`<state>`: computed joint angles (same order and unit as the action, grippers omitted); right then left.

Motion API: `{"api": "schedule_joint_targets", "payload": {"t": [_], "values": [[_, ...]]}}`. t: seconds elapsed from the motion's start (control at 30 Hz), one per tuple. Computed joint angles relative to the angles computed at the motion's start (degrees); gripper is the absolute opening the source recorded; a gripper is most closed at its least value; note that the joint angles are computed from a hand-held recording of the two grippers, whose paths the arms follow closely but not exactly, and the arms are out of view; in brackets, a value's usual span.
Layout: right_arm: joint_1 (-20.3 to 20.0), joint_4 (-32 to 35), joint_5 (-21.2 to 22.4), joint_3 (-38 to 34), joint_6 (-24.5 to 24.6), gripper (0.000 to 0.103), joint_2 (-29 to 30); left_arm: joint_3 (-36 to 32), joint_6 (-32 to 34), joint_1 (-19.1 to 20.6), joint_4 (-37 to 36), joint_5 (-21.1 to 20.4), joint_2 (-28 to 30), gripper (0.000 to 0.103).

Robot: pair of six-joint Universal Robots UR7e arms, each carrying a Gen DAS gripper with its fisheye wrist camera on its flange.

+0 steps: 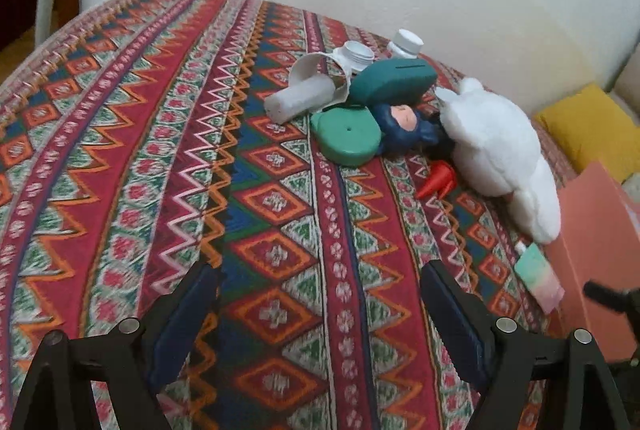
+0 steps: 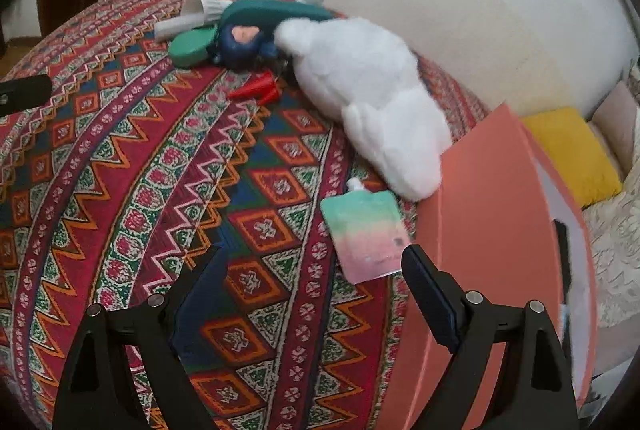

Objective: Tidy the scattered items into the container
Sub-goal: 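Grasp the green tape measure with the left tool while the right tool grasps the pastel pouch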

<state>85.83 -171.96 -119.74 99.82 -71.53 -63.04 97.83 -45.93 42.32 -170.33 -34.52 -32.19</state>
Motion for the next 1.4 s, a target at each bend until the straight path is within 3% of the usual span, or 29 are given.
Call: {"api": "schedule_joint_targets", "payload": {"t": [0.2,0.4,0.57,0.7,0.73,0.77,0.83,0.87,0.9,1.0,1.07,1.3,1.4], "values": [[-0.4,3.0,-0.8,-2.1,1.9,0.091,1.3,-5.1,6.2,3.0,-2.2,-2.4,3.0,0.087],[-1.1,6.2,-0.5,-4.6,4.4,0.091,2.4,-15.2,9.6,7.2,2.8,-6.4,7.1,0.087],[-1.7,8.6,0.3,-6.1,6.4,0.091,2.4,-22.2,10.0,9.6,1.7,-4.0,10.9,0.088],[-2.1,12.6,1.8,-7.6,8.5,0.091,1.8,-28.6,12.2,10.5,1.6,-1.1,14.6,0.095],[-2.2,14.0,2.0,-8.1,9.2,0.091,1.8,-29.5,14.5,10.7,-0.6,-1.2,15.5,0.095],[-2.2,15.1,1.9,-8.6,9.8,0.091,1.8,-30.3,16.6,10.8,-2.7,-1.6,16.2,0.086],[-2.4,17.0,2.3,-9.9,11.0,0.091,1.9,-30.0,15.9,10.7,-3.3,-2.0,16.1,0.06],[-2.4,18.8,3.0,-10.6,11.9,0.091,1.8,-29.1,13.6,10.2,-1.1,-0.4,15.5,0.041],[-2.5,20.6,3.9,-11.3,12.9,0.091,1.7,-27.1,12.6,10.0,-1.2,-0.9,14.5,0.036],[-2.8,23.1,5.5,-11.7,14.3,0.09,1.0,-21.2,9.5,9.1,-1.7,-2.0,11.5,0.037],[-2.7,22.7,5.5,-11.1,13.7,0.09,0.6,-16.3,6.3,7.4,-0.6,-0.6,9.2,0.037],[-3.0,19.0,3.1,-10.1,11.6,0.09,2.1,-6.5,-0.7,3.1,5.4,-1.8,4.1,0.037],[-3.1,9.3,1.4,-9.8,6.4,0.086,5.5,-3.3,-2.9,1.5,6.5,-2.5,2.7,0.037]]}}
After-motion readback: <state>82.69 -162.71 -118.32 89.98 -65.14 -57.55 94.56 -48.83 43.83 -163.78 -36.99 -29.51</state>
